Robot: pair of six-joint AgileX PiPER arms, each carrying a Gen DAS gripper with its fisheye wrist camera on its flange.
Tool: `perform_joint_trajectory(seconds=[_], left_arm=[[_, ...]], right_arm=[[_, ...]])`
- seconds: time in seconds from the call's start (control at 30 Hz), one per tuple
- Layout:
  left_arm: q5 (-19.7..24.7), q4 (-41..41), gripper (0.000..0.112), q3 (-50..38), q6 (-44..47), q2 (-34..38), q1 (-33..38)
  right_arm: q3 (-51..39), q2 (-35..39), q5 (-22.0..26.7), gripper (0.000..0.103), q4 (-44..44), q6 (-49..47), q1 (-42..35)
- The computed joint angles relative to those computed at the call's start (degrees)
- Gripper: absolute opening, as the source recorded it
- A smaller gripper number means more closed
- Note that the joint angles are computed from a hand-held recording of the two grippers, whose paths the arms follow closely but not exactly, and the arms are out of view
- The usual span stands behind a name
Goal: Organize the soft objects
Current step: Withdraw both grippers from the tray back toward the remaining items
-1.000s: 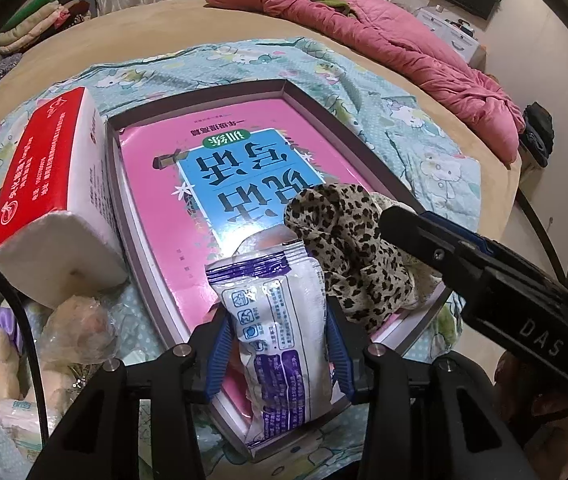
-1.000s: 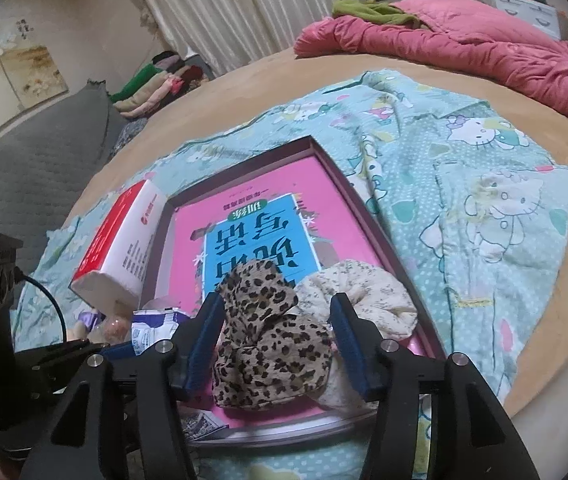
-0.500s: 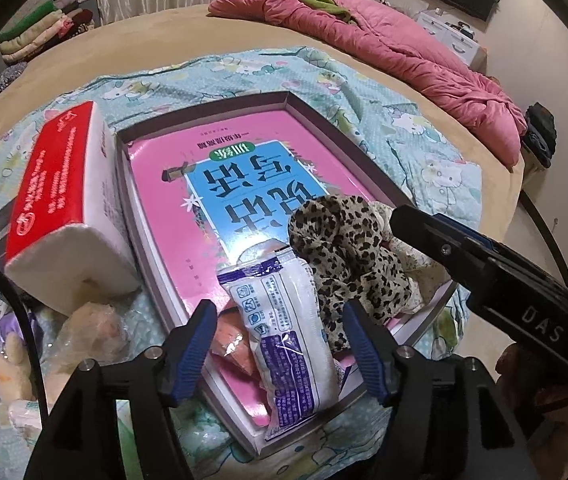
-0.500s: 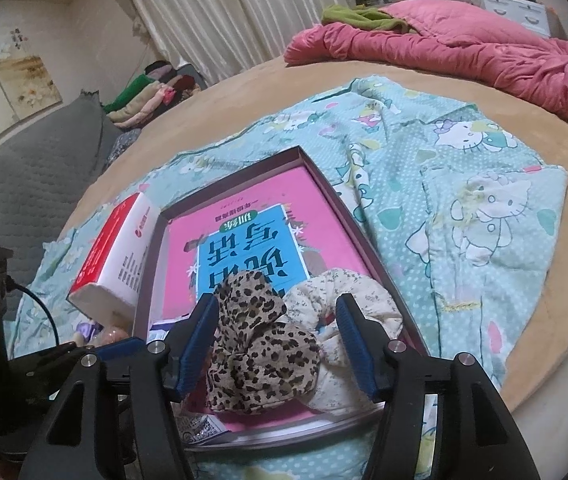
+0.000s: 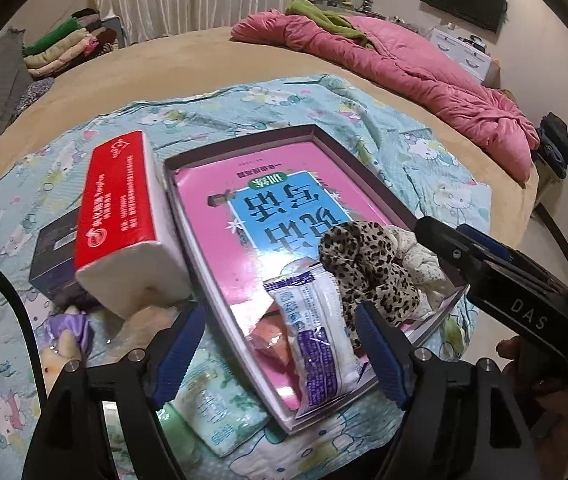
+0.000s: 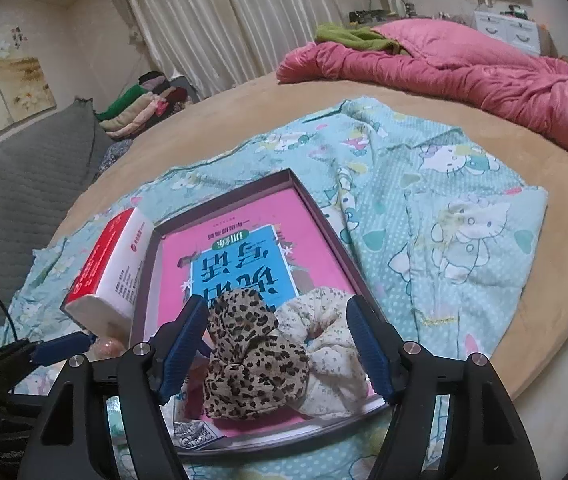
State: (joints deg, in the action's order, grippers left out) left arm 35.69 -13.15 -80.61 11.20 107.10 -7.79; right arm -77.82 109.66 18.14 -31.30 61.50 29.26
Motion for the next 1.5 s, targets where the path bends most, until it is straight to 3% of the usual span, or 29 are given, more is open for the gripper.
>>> perform_joint_trajectory(seconds=[0.23, 0.6, 0.97, 1.5], left_arm=[[-0.5, 0.1, 0.082, 2.1, 0.3, -3.1, 1.6], [1.3, -3.1, 0.082, 4.0, 4.0, -8.0, 6.7], [2.5, -5.5, 0.083, 4.6, 8.0, -11.8, 13.9], [6.7, -11.8, 0.083, 1.7, 14.3, -11.3, 29.2]], right_arm=[[-0.3, -1.5, 2.8, 0.075, -8.9, 8.0, 2.3], [-3.1, -2.8, 7.2, 0.076, -12.9, 10.5, 7.1], [-7.2, -3.0, 10.9, 0.076, -12.6, 8.0, 11.7], [-15.2, -0.2, 14.4, 0.076, -7.8, -1.0, 16.4]])
